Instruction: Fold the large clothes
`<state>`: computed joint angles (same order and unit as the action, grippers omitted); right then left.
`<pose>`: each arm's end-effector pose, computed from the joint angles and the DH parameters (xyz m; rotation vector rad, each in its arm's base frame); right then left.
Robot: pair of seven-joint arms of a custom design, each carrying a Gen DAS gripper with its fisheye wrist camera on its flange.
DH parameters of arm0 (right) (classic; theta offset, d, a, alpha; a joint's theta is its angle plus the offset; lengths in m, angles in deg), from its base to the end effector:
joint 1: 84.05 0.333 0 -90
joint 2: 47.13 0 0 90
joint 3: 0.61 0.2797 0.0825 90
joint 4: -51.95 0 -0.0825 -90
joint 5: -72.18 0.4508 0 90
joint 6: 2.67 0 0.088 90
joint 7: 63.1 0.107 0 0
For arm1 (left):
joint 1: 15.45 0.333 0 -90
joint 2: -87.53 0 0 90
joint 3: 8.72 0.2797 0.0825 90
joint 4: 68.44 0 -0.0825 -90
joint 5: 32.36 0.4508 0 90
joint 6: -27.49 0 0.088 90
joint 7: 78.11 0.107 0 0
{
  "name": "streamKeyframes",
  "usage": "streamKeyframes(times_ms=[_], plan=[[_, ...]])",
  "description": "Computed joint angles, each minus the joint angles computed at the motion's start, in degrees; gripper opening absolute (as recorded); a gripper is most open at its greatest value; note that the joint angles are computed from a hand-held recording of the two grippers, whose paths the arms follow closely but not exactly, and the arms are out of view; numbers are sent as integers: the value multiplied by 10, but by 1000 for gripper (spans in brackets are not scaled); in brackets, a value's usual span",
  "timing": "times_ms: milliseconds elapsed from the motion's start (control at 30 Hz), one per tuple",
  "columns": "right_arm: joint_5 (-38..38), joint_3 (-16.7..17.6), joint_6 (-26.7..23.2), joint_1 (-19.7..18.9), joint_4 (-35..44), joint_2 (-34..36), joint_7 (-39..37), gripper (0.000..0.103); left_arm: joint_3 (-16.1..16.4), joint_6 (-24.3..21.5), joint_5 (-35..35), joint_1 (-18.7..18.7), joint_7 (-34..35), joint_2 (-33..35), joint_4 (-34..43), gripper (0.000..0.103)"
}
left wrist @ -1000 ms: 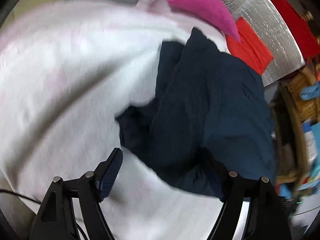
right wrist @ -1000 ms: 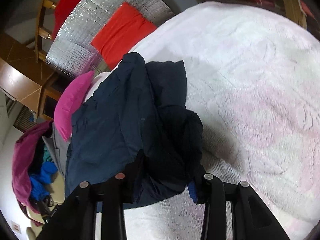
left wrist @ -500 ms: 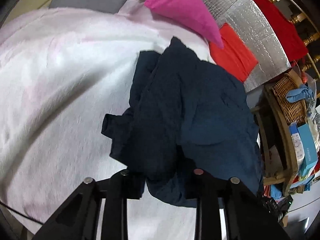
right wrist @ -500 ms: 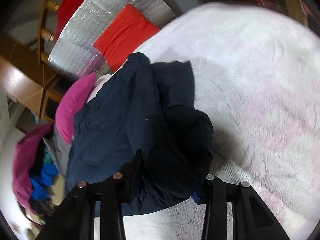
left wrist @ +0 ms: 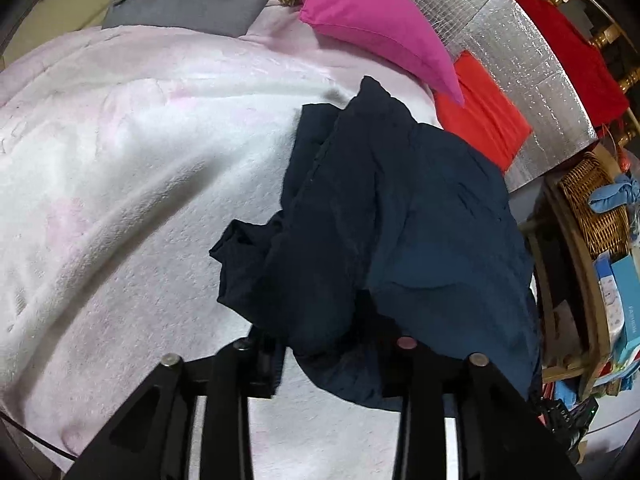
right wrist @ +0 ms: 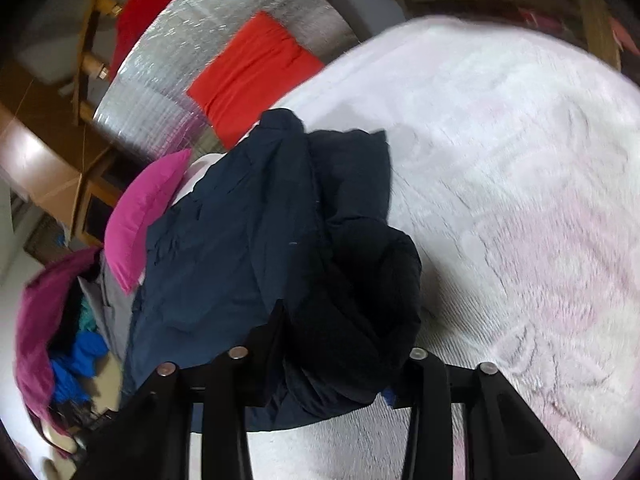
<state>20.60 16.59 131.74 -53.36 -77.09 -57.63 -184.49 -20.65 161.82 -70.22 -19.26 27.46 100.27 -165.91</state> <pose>0.3987 0.4251 0.4021 -0.4561 2.3226 -0.3413 0.6913 -0.1950 0.4542 1.8232 -2.1419 1.0458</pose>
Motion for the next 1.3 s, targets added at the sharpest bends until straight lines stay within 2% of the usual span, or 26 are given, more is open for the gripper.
streamKeyframes(times_ms=[67,233,333,433,600,700,767,833,900,967,1133,1200,1300], plan=[[-5,3,-3,0,-9,-9,17,46,1,15,12,-3,4,-10,-13,40],[23,11,-96,15,32,8,-62,46,3,61,62,-19,7,-24,-33,40],[72,-7,-74,19,36,22,-107,46,3,79,78,-24,15,-35,-47,40],[72,-6,-69,19,25,8,-96,46,4,97,98,-29,19,-45,-62,40],[84,6,-88,21,6,-27,-68,57,7,133,143,-40,27,-66,-91,40],[99,22,-152,25,4,-48,-52,59,8,145,160,-42,31,-75,-102,41],[109,36,-235,31,27,-45,-54,59,9,154,166,-43,36,-86,-115,41],[86,42,-267,35,38,-43,-53,59,10,161,167,-44,41,-97,-126,41],[58,42,-267,38,49,-34,-71,57,11,169,174,-45,39,-103,-134,41],[31,42,-280,41,81,-6,-108,50,12,176,179,-46,37,-110,-142,41],[-12,21,-261,54,139,54,-181,48,13,195,194,-47,26,-117,-151,42],[-3,9,-240,57,147,69,-191,48,14,200,201,-48,21,-118,-152,42],[90,-20,-161,48,132,80,-233,47,14,212,211,-48,13,-120,-154,49]])
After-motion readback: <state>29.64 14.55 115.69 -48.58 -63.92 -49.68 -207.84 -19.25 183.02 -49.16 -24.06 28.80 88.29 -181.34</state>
